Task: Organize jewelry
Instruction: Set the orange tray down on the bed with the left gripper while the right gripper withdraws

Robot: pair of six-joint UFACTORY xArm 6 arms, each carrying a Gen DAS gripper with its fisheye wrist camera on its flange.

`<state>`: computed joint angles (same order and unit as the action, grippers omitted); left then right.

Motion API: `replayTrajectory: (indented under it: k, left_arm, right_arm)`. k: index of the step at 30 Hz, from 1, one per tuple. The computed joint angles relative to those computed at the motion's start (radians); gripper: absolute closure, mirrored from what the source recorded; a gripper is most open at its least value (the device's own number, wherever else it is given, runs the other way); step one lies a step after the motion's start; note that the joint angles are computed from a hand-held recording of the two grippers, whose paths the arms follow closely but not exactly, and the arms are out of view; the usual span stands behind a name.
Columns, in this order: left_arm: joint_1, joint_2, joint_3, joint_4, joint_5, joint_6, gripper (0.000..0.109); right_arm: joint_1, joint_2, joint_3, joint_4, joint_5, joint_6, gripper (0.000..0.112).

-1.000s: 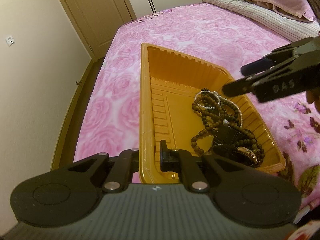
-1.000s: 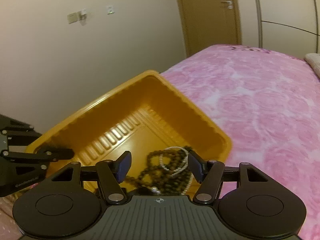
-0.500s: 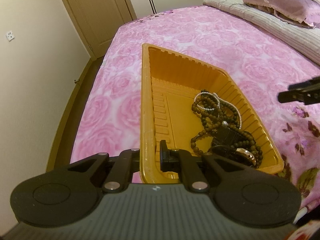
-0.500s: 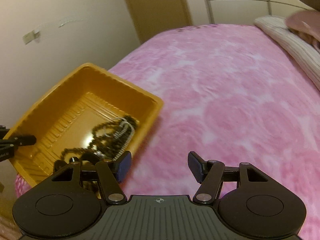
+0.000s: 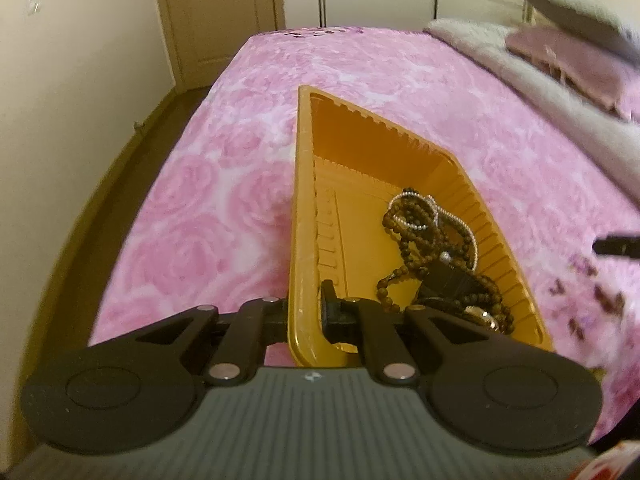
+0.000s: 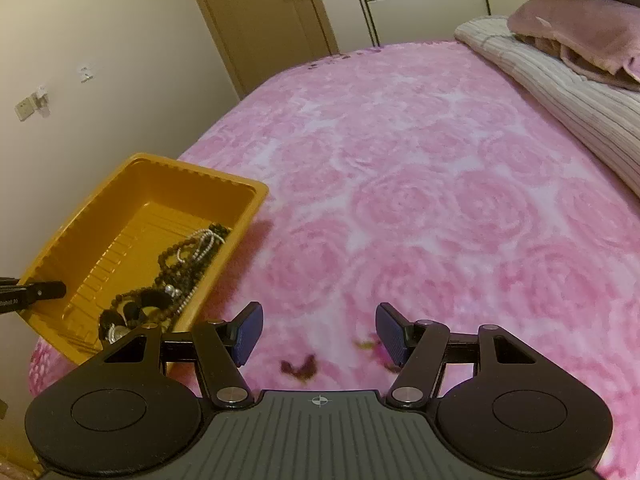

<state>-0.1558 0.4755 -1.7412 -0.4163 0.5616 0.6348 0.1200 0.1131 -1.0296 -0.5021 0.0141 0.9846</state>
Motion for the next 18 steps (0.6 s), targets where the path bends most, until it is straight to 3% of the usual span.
replayTrajectory:
  k: [10, 12, 14, 18]
  left_arm:
    - [0.060, 0.041, -0.036, -0.150, 0.094, -0.013, 0.096]
    - [0.065, 0.042, -0.030, -0.162, 0.091, -0.021, 0.090]
    - [0.069, 0.039, -0.016, -0.161, 0.065, -0.027, 0.071]
    - [0.091, 0.037, -0.011, -0.192, 0.059, -0.041, 0.072]
  right_arm:
    - [0.018, -0.024, 0.033, -0.094, 0.049, 0.120, 0.050]
    - [0.026, -0.025, 0.035, -0.087, 0.058, 0.112, 0.050]
    - [0.032, -0.023, 0.031, -0.092, 0.068, 0.117, 0.050]
    - [0.040, -0.020, 0.019, -0.106, 0.074, 0.139, 0.050]
